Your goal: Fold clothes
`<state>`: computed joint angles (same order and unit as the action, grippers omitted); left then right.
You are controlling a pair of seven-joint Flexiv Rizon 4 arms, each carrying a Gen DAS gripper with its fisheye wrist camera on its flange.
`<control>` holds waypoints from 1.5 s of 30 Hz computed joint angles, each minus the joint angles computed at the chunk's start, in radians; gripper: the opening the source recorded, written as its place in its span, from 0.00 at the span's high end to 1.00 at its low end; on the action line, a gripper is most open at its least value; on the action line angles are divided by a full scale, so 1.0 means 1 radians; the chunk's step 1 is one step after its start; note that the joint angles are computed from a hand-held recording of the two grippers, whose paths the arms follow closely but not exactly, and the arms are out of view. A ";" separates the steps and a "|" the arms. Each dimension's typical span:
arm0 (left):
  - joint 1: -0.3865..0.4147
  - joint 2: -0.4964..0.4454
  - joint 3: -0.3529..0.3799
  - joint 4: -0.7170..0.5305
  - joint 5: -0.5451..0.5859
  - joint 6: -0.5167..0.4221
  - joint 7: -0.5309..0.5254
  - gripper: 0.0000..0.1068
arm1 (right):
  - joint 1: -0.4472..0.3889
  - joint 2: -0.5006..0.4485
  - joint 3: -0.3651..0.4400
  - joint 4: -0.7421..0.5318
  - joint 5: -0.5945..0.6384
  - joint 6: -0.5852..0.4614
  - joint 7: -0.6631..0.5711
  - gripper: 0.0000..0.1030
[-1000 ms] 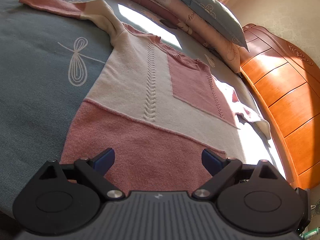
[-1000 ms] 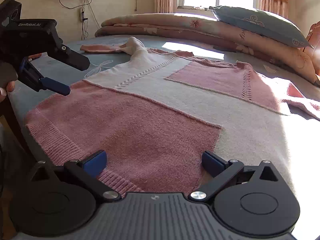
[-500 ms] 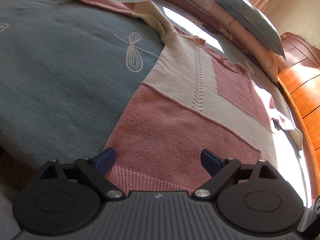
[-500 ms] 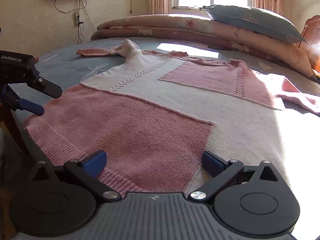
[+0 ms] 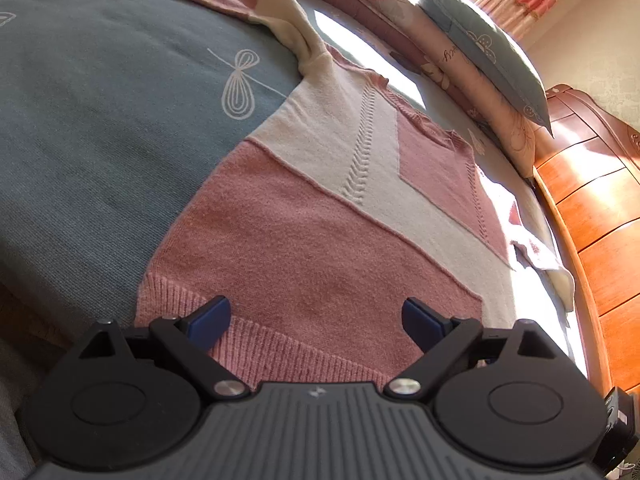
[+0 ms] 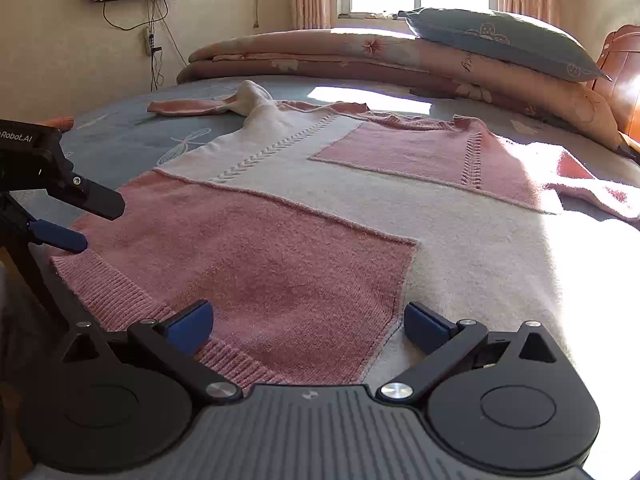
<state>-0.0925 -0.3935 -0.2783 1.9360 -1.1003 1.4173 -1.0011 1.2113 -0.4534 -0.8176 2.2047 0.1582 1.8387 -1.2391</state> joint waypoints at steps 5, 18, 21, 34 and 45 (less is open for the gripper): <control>0.041 -0.023 -0.062 -0.084 -0.166 -0.101 0.128 0.13 | 0.013 -0.008 -0.014 0.004 -0.001 0.002 -0.014 0.00; -0.078 -0.218 0.070 -0.294 0.154 -0.008 -0.127 0.13 | 0.044 0.003 -0.046 0.017 -0.009 -0.017 -0.021 0.00; -0.002 -0.204 -0.018 -0.286 0.120 -0.050 -0.139 0.13 | 0.042 0.011 -0.045 0.020 -0.018 -0.023 -0.015 0.00; -0.112 -0.279 0.098 -0.433 0.439 -0.162 -0.209 0.13 | 0.027 0.008 -0.031 0.022 -0.023 -0.008 -0.017 0.00; -0.050 -0.369 0.080 -0.693 0.612 -0.370 -0.170 0.11 | -0.061 0.016 0.070 0.014 0.010 0.048 -0.063 0.00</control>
<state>-0.1429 -0.7628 -0.1979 1.2435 -0.4884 1.0474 -1.1713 1.1508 -0.4372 -0.7473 2.2182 0.1679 1.8865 -1.3017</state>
